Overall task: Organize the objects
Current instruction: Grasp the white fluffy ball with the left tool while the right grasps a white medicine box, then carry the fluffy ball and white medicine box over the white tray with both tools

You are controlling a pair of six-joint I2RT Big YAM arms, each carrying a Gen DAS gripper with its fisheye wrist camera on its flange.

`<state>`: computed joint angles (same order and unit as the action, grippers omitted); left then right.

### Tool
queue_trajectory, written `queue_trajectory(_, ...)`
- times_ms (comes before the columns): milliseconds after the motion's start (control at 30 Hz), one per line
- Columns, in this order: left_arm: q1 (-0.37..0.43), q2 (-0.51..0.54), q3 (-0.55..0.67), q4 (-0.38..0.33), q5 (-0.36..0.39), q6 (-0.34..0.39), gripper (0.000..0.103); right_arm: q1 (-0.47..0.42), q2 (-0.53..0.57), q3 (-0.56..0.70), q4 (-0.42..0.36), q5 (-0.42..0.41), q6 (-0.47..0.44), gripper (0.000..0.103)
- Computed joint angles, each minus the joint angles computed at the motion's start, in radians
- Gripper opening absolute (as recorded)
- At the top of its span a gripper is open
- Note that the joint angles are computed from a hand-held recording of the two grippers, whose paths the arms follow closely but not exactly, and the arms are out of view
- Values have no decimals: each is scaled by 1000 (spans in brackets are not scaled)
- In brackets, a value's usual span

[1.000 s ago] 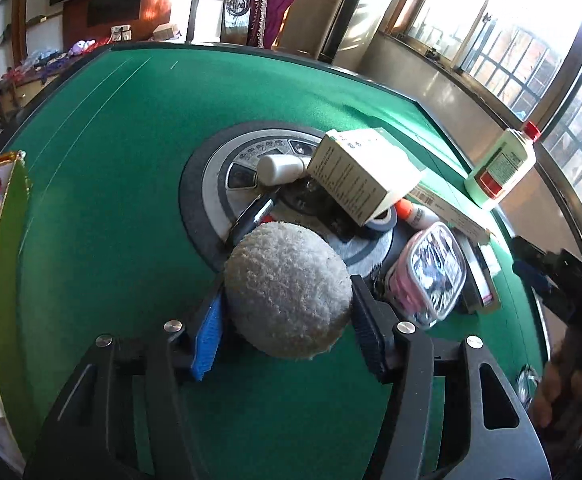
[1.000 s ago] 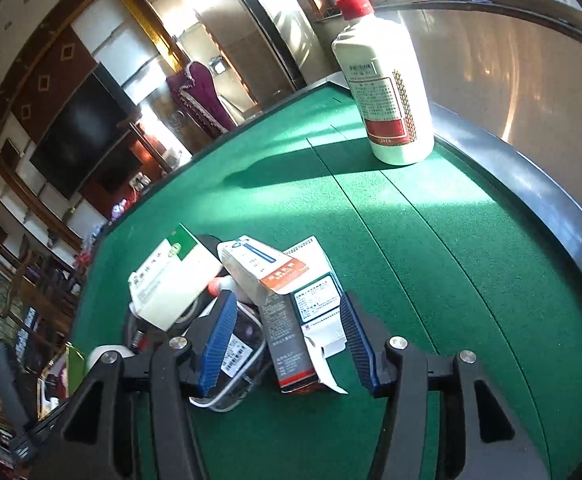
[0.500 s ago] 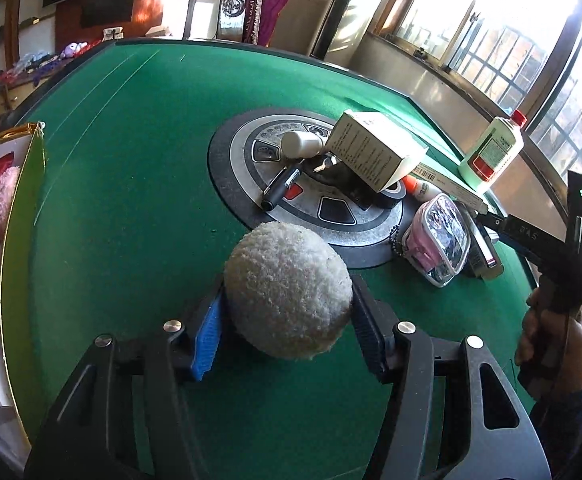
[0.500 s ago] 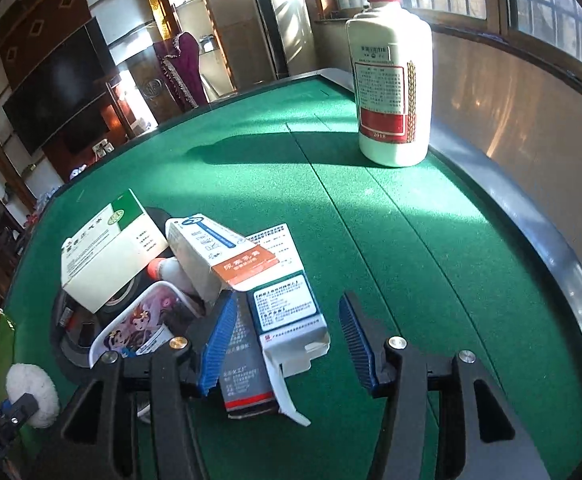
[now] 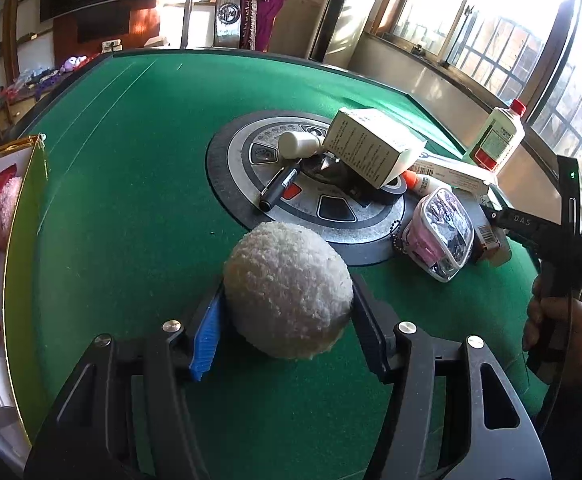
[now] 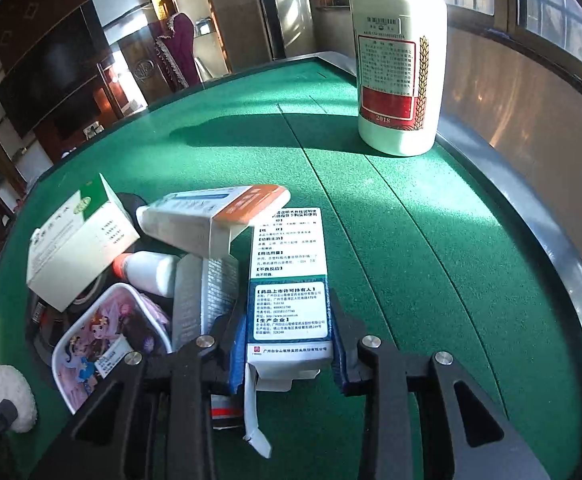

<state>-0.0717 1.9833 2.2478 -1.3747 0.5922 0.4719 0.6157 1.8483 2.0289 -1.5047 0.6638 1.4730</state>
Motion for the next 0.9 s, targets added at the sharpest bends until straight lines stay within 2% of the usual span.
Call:
queue_trajectory(200,8,-25,-31,47,44,-18,57,88,-18,56,-56,218,114,33)
queue_trajectory(300,13,-46,-58,99,61,-42,57,125,0,96,47,278,14,33)
queue_trajectory(400,13,-63,-83,139,60,-54,57,138,98,239,98,243,-140,33)
queue_trajectory(467,9,-75,-103,169,43,-57,57,141,172,330,144,174,-243,33)
queue_trajectory(500,8,-78,-109,178,39,-61,57,142,222,400,138,140,-289,33)
queue_trajectory(567,6,-81,-116,191,31,-65,57,151,344,590,59,106,-352,33)
queue_trajectory(700,2,-101,-153,247,-3,-79,57,150,442,742,9,61,-415,33)
queue_trajectory(900,0,-146,-234,363,-45,-105,57,138,356,583,86,53,-427,33)
